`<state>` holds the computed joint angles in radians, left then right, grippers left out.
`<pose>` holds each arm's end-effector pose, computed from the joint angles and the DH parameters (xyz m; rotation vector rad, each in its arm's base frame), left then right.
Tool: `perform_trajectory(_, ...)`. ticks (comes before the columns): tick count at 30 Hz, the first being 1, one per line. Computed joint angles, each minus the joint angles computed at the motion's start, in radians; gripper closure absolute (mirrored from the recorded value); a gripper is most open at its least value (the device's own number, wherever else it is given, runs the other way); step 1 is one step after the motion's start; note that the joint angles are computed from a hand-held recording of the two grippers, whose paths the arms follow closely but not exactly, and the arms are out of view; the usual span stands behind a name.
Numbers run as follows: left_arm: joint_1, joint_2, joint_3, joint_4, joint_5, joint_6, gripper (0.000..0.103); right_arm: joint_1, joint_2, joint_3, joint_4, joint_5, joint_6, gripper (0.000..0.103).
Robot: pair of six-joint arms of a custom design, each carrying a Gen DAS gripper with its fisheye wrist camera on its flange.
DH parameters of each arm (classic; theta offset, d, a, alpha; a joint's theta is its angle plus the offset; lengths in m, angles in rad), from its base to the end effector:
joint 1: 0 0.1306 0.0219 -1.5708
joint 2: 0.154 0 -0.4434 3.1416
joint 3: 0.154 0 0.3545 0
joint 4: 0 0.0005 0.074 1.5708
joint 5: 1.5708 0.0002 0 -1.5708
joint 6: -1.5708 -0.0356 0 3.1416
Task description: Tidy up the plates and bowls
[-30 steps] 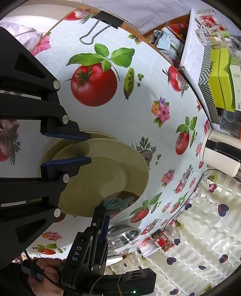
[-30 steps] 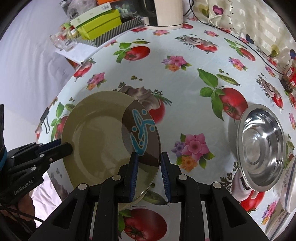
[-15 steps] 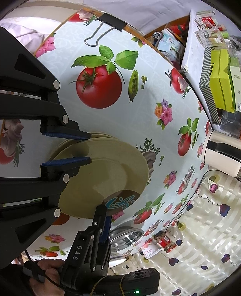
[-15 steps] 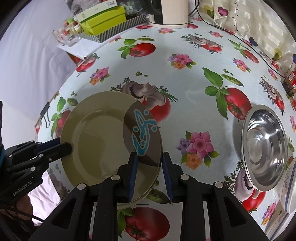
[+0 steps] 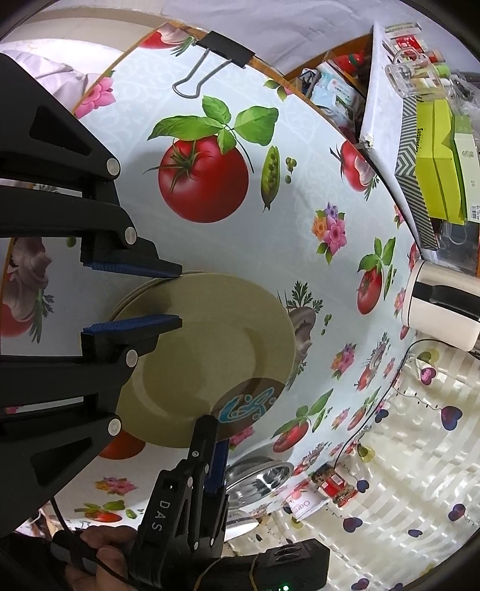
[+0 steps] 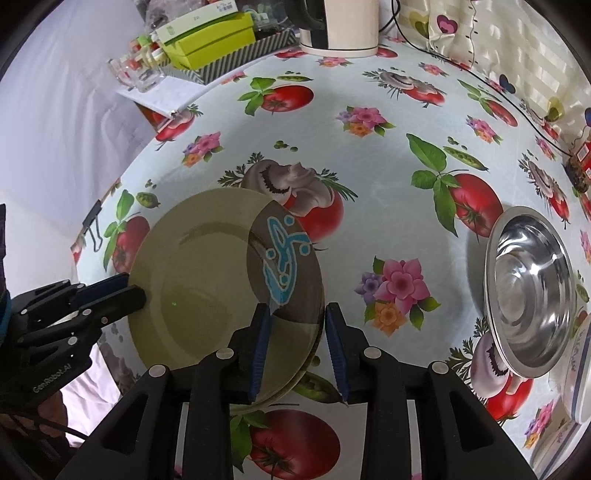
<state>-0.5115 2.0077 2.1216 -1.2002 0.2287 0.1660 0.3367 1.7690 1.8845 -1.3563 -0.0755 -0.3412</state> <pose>0.5814 -0.3362 0.4428 0.5423 2.6599 -0.5168 0.5300 0.1878 0.4840 -0.0115 2.8440 0.2587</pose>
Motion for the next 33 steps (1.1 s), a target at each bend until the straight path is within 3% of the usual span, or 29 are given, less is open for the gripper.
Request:
perform_trajectory(13,0.007,0.018,0.023,0.02,0.008,0.013,0.082,-0.012,-0.05,-0.057,0.069,0.012,-0.03,0.071)
perform_trajectory(15,0.007,0.019,0.025,0.021,0.01,0.014,0.082,-0.014,-0.052,-0.064,0.078,0.003,-0.03,0.084)
perform_trajectory(17,0.006,0.015,0.02,0.024,0.009,0.011,0.082,-0.014,-0.054,-0.072,0.086,-0.01,-0.033,0.089)
perform_trajectory(33,0.008,-0.005,-0.012,0.043,0.018,0.02,0.081,-0.013,-0.079,-0.104,0.105,-0.014,-0.062,0.088)
